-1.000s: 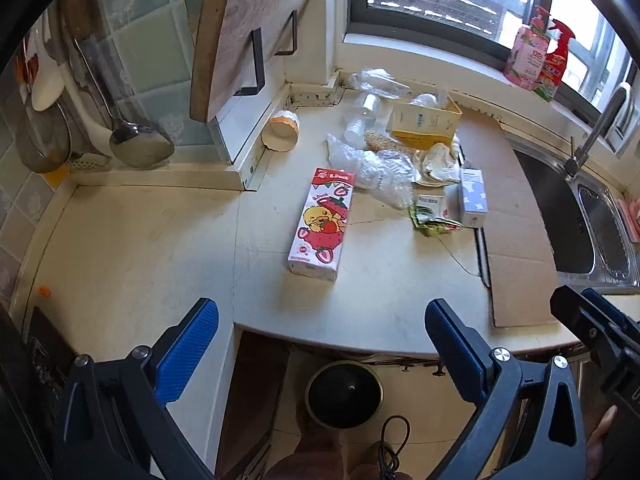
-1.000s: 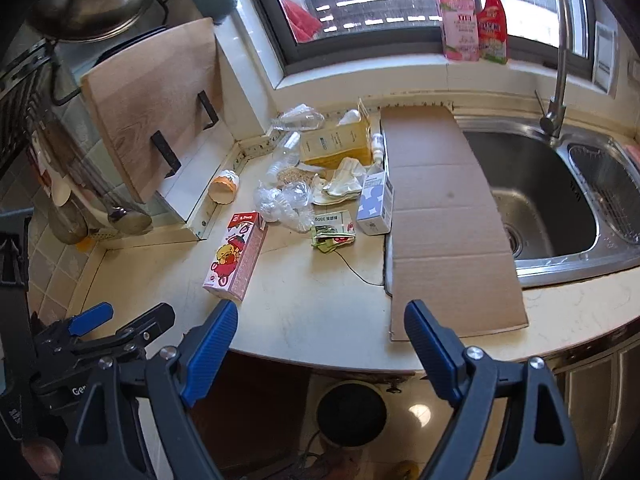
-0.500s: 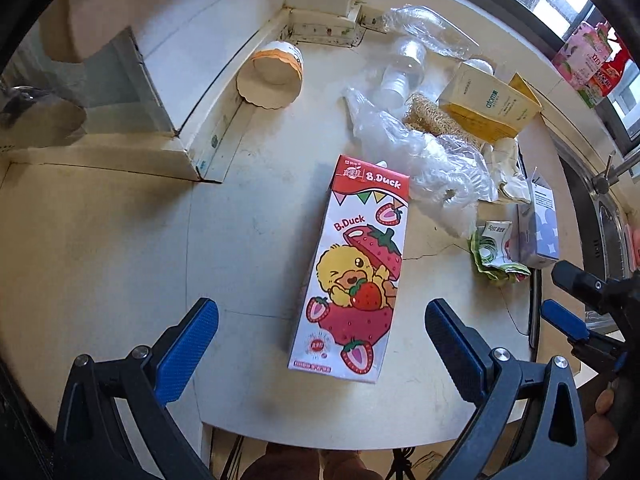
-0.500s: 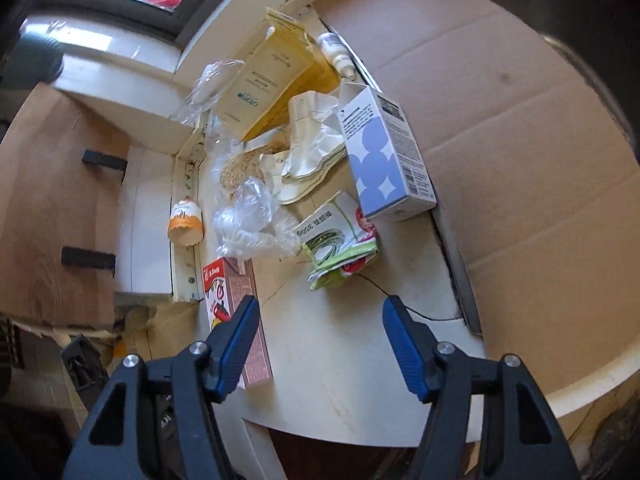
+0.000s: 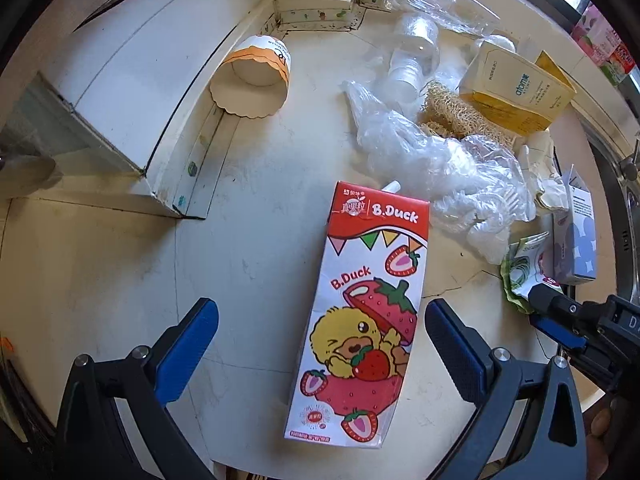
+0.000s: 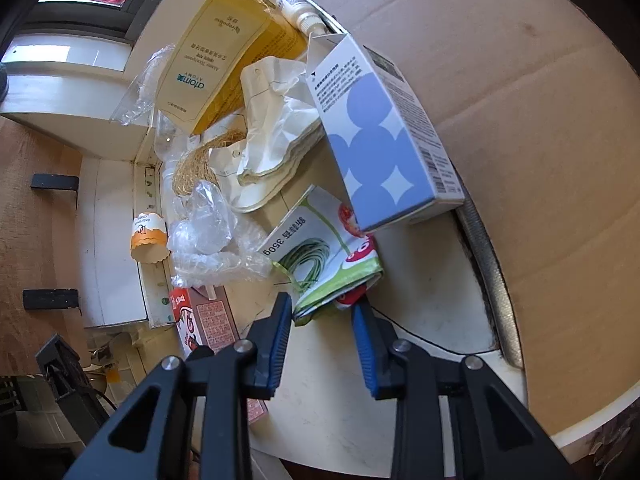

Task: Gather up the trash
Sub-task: 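Grasp the B.Duck carton with the left tool while the right tool grasps the green wrapper, then carry both items down to the black bin and release them inside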

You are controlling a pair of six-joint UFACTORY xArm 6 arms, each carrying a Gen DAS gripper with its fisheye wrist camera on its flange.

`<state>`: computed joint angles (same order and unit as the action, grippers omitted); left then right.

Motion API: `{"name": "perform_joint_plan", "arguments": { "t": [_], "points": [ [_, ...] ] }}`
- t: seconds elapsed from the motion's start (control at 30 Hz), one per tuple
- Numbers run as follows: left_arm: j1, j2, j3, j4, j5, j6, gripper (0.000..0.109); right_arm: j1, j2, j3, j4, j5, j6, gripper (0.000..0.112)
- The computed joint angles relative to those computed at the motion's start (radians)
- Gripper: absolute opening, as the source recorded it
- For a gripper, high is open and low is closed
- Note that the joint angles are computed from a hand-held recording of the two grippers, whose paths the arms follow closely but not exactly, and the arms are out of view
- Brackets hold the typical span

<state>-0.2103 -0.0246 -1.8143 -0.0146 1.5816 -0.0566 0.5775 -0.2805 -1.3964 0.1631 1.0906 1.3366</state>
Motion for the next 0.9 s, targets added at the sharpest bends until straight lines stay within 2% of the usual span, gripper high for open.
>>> {"name": "perform_joint_plan", "arguments": {
  "t": [0.27, 0.33, 0.47, 0.6, 0.8, 0.83, 0.87, 0.9],
  "points": [
    [-0.058, 0.18, -0.244, 0.106, 0.095, 0.005, 0.102, -0.015, -0.04, 0.061, 0.018, -0.044, 0.027, 0.031],
    [-0.073, 0.223, -0.309, 0.12, 0.115, 0.01, 0.098, -0.02, -0.062, 0.091, 0.03, -0.064, 0.036, 0.031],
    [-0.101, 0.29, -0.416, 0.144, 0.163, 0.027, 0.082, -0.023, -0.095, 0.127, 0.024, -0.083, 0.067, 0.031],
    [-0.119, 0.332, -0.47, 0.12, 0.209, 0.014, 0.051, -0.023, -0.144, 0.177, -0.009, -0.124, 0.111, 0.031],
    [-0.13, 0.265, -0.376, 0.122, 0.165, 0.015, 0.05, -0.035, -0.163, 0.207, -0.03, -0.13, 0.129, 0.03],
    [-0.133, 0.236, -0.337, 0.124, 0.144, 0.015, 0.05, -0.03, -0.159, 0.204, -0.042, -0.125, 0.133, 0.024],
    [-0.13, 0.177, -0.255, 0.124, 0.116, 0.019, 0.05, -0.025, -0.157, 0.198, -0.052, -0.115, 0.129, 0.014],
    [-0.137, 0.142, -0.216, 0.128, 0.1, 0.016, 0.05, -0.018, -0.151, 0.189, -0.066, -0.111, 0.129, 0.014]
  ]
}}
